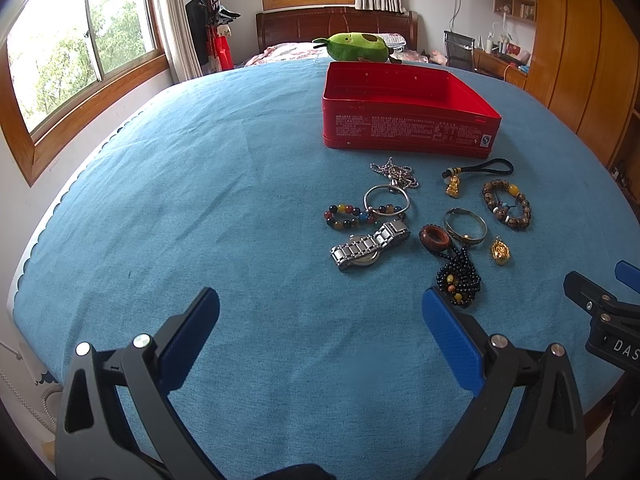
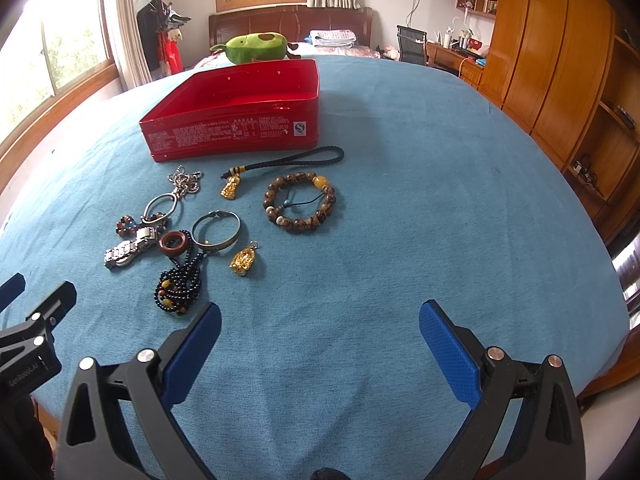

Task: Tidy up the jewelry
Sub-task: 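Grasp the black cord with gold pendant with the right tool while the left tool grasps a silver bangle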

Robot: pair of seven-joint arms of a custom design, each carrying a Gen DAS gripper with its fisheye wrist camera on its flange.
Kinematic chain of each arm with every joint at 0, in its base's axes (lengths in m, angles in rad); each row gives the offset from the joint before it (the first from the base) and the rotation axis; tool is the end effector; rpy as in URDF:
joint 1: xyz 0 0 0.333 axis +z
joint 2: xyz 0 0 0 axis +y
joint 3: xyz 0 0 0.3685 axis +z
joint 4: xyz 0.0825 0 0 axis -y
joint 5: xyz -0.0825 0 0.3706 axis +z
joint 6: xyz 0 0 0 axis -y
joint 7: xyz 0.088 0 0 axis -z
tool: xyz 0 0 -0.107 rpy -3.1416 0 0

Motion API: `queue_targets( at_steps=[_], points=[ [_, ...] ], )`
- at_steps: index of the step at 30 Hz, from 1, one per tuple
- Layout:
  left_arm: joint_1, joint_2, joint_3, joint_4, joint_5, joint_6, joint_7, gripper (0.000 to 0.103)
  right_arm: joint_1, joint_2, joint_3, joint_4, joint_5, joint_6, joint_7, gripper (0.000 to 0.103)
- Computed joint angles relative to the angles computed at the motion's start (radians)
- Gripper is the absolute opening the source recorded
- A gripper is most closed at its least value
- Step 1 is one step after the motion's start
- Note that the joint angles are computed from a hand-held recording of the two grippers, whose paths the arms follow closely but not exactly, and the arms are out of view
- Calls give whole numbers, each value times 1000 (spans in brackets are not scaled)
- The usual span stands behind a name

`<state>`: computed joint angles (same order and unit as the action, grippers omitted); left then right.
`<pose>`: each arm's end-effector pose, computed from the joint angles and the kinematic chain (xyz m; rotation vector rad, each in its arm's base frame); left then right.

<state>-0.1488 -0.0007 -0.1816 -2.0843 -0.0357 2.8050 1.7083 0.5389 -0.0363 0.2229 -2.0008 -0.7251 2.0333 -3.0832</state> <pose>0.5514 -0.1874 0.5694 -1.3910 2.1892 -0.7752 0.4182 0.3494 0.5505 -1.3149 2.3595 -0.8202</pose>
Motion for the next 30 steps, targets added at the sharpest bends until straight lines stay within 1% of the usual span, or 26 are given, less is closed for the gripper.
queue_targets(
  at_steps=[3, 5, 7, 8, 10, 11, 12, 14, 16, 19, 21, 22, 24, 25, 26, 27, 28, 29, 30],
  points=[
    [1, 2, 1, 0, -7, -2, 9, 100, 0, 0, -1, -2, -1, 4, 0, 99],
    [3, 10, 2, 9, -48, -11, 42, 100, -2, -1, -3, -5, -2, 17, 0, 99],
    [7, 15, 1, 22, -129, -31, 105, 100, -11, -16, -10, -28, -4, 40, -4, 99],
    [10, 20, 0, 33, -191, -48, 152, 100, -16, -21, -11, -35, -9, 53, -4, 99],
    [16, 28, -2, 55, -287, -82, 224, 100, -31, -42, -19, -62, -11, 110, -13, 99],
    [20, 34, -5, 69, -343, -102, 279, 100, -40, -49, -22, -74, -10, 142, -21, 99],
    [23, 41, -4, 83, -362, -119, 302, 100, -47, -55, -23, -82, -7, 164, -30, 99],
    [26, 53, -3, 105, -359, -133, 288, 100, -69, -69, -32, -103, 1, 228, -59, 99],
    [32, 75, -5, 141, -377, -160, 301, 100, -91, -81, -40, -120, 18, 295, -90, 99],
    [36, 110, -6, 198, -336, -190, 269, 99, -125, -91, -53, -142, 53, 402, -148, 99],
    [43, 148, -12, 267, -335, -243, 267, 99, -150, -94, -63, -154, 69, 480, -183, 99],
    [47, 161, -16, 291, -338, -263, 268, 99, -161, -95, -63, -159, 79, 503, -191, 99],
    [54, 201, -24, 364, -338, -329, 269, 97, -181, -93, -74, -167, 113, 565, -238, 92],
    [57, 214, -27, 389, -337, -353, 267, 96, -189, -90, -75, -164, 133, 572, -261, 86],
    [54, 242, -28, 439, -319, -392, 253, 94, -197, -85, -81, -160, 162, 582, -290, 84],
    [49, 262, -28, 470, -299, -411, 238, 93, -206, -81, -89, -160, 189, 603, -317, 83],
    [46, 281, -30, 503, -284, -433, 230, 89, -214, -77, -92, -158, 209, 615, -337, 82],
    [42, 299, -31, 533, -266, -457, 222, 82, -221, -71, -97, -155, 236, 627, -361, 80],
    [37, 324, -33, 576, -248, -494, 212, 79, -227, -64, -103, -149, 263, 636, -388, 78]
  ],
)
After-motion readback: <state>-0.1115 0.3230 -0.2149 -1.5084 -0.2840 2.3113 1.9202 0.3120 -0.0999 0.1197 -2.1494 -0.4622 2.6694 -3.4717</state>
